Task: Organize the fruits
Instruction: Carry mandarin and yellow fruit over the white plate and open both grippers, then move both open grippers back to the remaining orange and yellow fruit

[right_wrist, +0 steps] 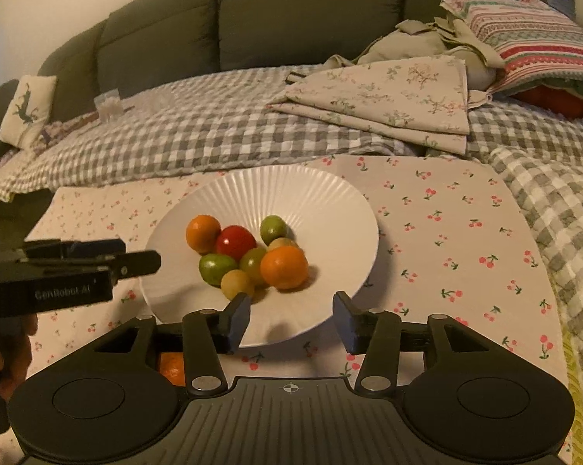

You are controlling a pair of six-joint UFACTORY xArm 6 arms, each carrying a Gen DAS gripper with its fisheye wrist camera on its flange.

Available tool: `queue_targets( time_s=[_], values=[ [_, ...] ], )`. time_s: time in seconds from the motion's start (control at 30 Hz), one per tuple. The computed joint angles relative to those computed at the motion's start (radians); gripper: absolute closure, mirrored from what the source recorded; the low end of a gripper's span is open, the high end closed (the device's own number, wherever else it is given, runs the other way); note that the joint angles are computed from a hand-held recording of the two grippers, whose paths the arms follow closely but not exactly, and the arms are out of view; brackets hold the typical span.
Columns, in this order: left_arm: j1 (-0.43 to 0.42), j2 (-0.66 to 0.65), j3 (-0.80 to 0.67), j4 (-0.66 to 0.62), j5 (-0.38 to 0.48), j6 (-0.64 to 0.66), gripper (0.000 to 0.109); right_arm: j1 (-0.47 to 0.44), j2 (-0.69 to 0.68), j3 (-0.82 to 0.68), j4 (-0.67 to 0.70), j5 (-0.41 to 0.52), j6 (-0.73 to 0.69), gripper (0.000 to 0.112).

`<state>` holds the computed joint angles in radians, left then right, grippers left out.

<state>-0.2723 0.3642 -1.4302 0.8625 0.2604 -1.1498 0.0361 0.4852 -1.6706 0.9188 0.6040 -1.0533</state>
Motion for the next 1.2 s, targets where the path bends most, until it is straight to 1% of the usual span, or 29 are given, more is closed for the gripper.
queue_targets(
  time_s=[0.03,0.07,0.17,0.23,0.37,0.47,0.57,0.63,0.73,0.87,0.93,1.0,1.07,1.2],
  values=[
    [-0.003,-0.006,0.004,0.003,0.004,-0.004,0.055,-0.003,-0.007,0.006,0.007,0.005,-0.005,0.064],
    [-0.008,-0.014,0.008,0.010,0.015,-0.008,0.055,-0.004,-0.015,0.013,0.014,0.011,-0.010,0.060],
    [-0.027,-0.034,0.014,0.027,0.065,-0.009,0.054,-0.009,-0.034,0.034,0.025,0.021,-0.021,0.053],
    [-0.036,-0.050,0.027,-0.001,0.082,0.007,0.051,-0.011,-0.051,0.055,0.027,0.026,-0.026,0.050],
    [-0.048,-0.079,0.059,-0.050,0.089,0.036,0.048,-0.015,-0.086,0.095,0.029,0.029,-0.029,0.038],
    [-0.059,-0.101,0.080,-0.056,0.102,0.048,0.047,-0.019,-0.114,0.127,0.031,0.027,-0.038,0.036],
    [-0.066,-0.122,0.105,-0.070,0.102,0.062,0.043,-0.024,-0.133,0.149,0.034,0.025,-0.048,0.030],
    [-0.071,-0.137,0.124,-0.066,0.104,0.064,0.039,-0.027,-0.138,0.155,0.027,0.026,-0.046,0.029],
    [-0.076,-0.151,0.147,-0.077,0.106,0.082,0.037,-0.039,-0.146,0.157,0.025,0.053,-0.026,0.027],
    [-0.078,-0.167,0.181,-0.132,0.098,0.133,0.035,-0.047,-0.161,0.166,0.035,0.081,-0.037,0.023],
    [-0.076,-0.175,0.197,-0.159,0.085,0.164,0.030,-0.056,-0.160,0.158,0.032,0.118,-0.020,0.021],
    [-0.078,-0.176,0.205,-0.207,0.082,0.222,0.030,-0.061,-0.161,0.154,0.026,0.145,-0.012,0.019],
    [-0.084,-0.171,0.207,-0.254,0.075,0.283,0.030,-0.061,-0.165,0.157,0.021,0.148,-0.011,0.018],
    [-0.097,-0.151,0.200,-0.296,0.045,0.382,0.030,-0.064,-0.161,0.150,0.009,0.165,0.007,0.018]
  ],
)
